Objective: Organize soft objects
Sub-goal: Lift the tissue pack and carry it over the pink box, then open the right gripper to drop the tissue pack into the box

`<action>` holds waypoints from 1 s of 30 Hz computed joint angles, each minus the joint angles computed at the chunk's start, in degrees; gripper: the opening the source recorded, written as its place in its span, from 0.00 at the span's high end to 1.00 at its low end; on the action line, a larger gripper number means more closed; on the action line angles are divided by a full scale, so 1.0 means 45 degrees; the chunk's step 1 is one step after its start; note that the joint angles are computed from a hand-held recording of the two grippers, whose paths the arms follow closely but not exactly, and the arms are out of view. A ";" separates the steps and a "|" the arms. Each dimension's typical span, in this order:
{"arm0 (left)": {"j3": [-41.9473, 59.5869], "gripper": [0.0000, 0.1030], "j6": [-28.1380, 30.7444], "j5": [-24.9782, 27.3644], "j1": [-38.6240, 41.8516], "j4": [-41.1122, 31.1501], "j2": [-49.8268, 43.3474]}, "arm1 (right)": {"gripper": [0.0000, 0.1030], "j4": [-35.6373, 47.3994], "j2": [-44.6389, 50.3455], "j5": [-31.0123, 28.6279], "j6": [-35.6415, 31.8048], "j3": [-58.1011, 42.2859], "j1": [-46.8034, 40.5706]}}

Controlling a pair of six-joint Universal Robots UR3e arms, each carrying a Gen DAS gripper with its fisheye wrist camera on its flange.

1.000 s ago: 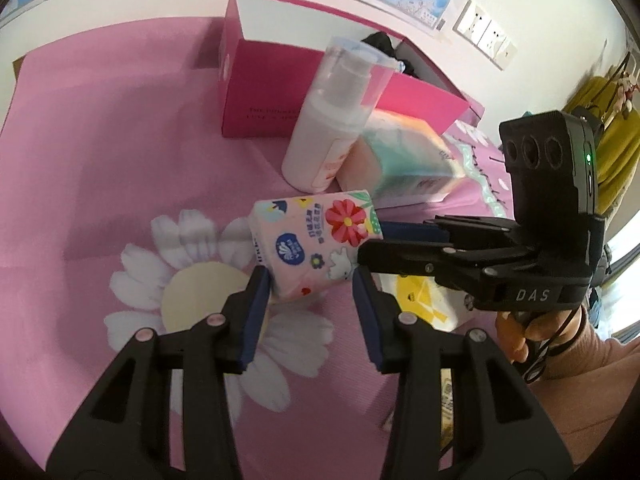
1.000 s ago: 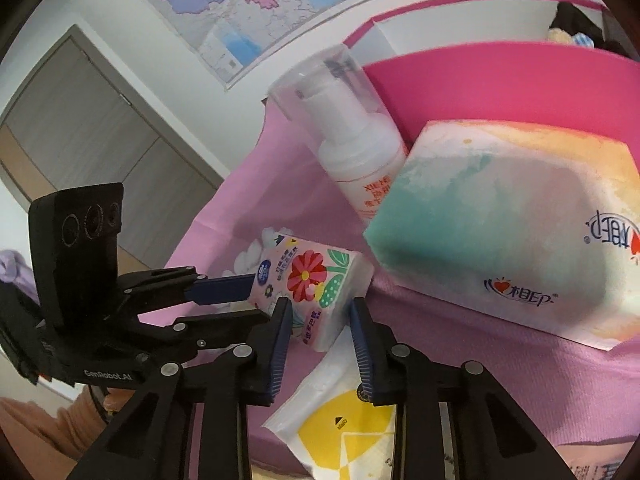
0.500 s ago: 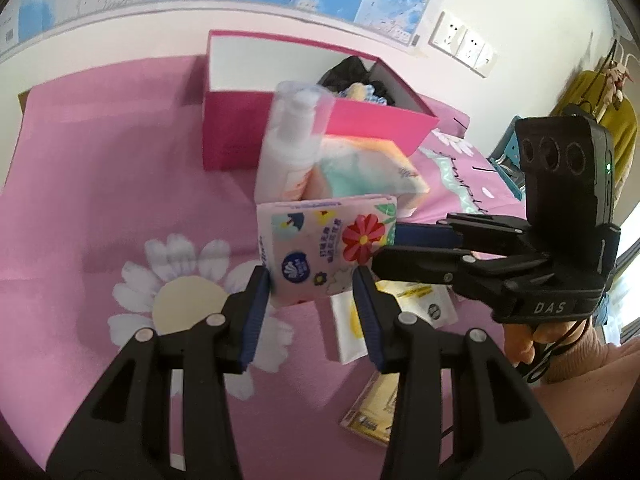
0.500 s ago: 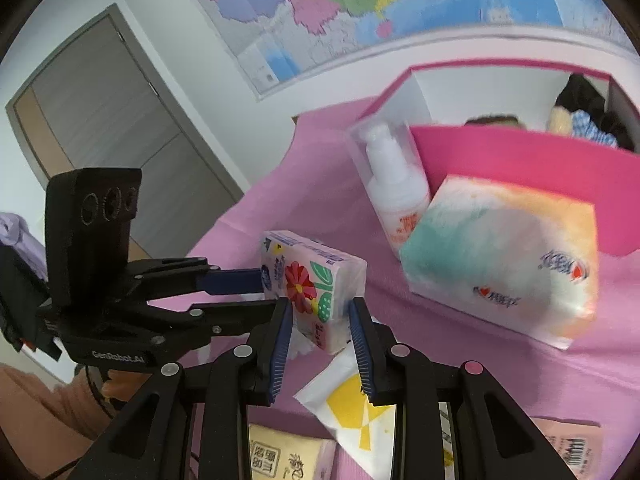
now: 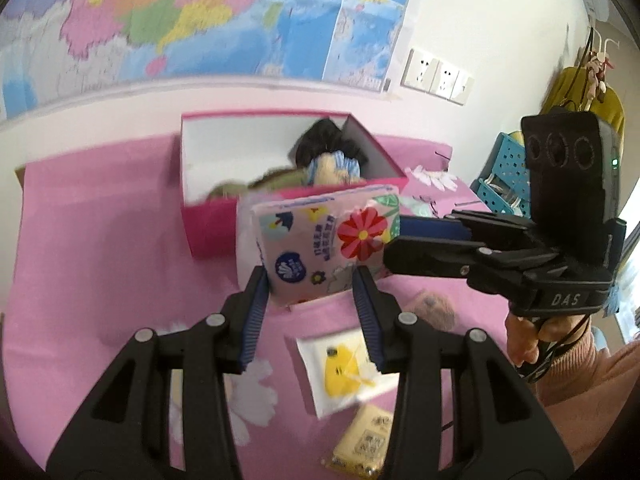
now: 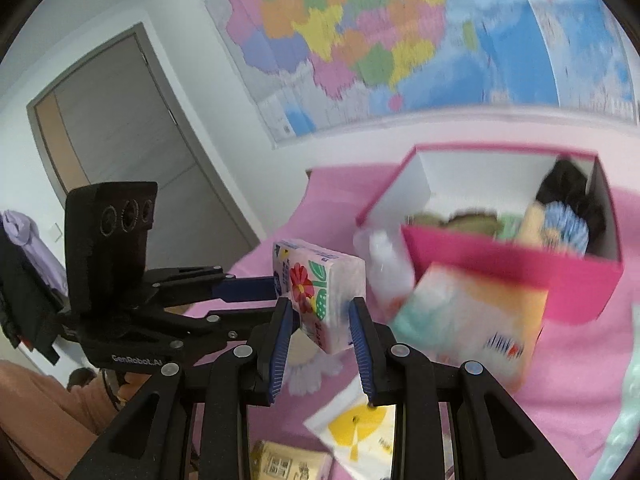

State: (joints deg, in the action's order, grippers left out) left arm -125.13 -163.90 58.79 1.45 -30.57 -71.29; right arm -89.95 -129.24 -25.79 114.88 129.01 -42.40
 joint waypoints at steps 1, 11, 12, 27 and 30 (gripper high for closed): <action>0.0596 0.56 -0.0167 0.0270 -0.0256 0.0129 -0.0487 | 0.71 0.0001 -0.0025 0.0149 0.0084 -0.0225 -0.0048; 0.5999 0.56 -0.1247 0.1561 -0.1295 -0.0265 -0.5087 | 0.71 -0.9818 0.5316 0.0202 0.6713 -0.1590 0.1775; 0.6517 0.56 -0.1287 0.1686 -0.1388 -0.0440 -0.5521 | 0.71 -1.0532 0.5960 0.0065 0.7289 -0.1955 0.1995; 1.3378 0.56 -0.2397 0.2822 -0.1949 -0.4156 -1.0839 | 0.69 -1.4705 1.2543 -0.2713 1.1573 -0.6906 0.4252; 1.3832 0.56 -0.2859 0.3013 -0.1883 -0.4429 -1.1172 | 0.67 -1.4814 1.3309 -0.3370 1.2370 -0.7575 0.4445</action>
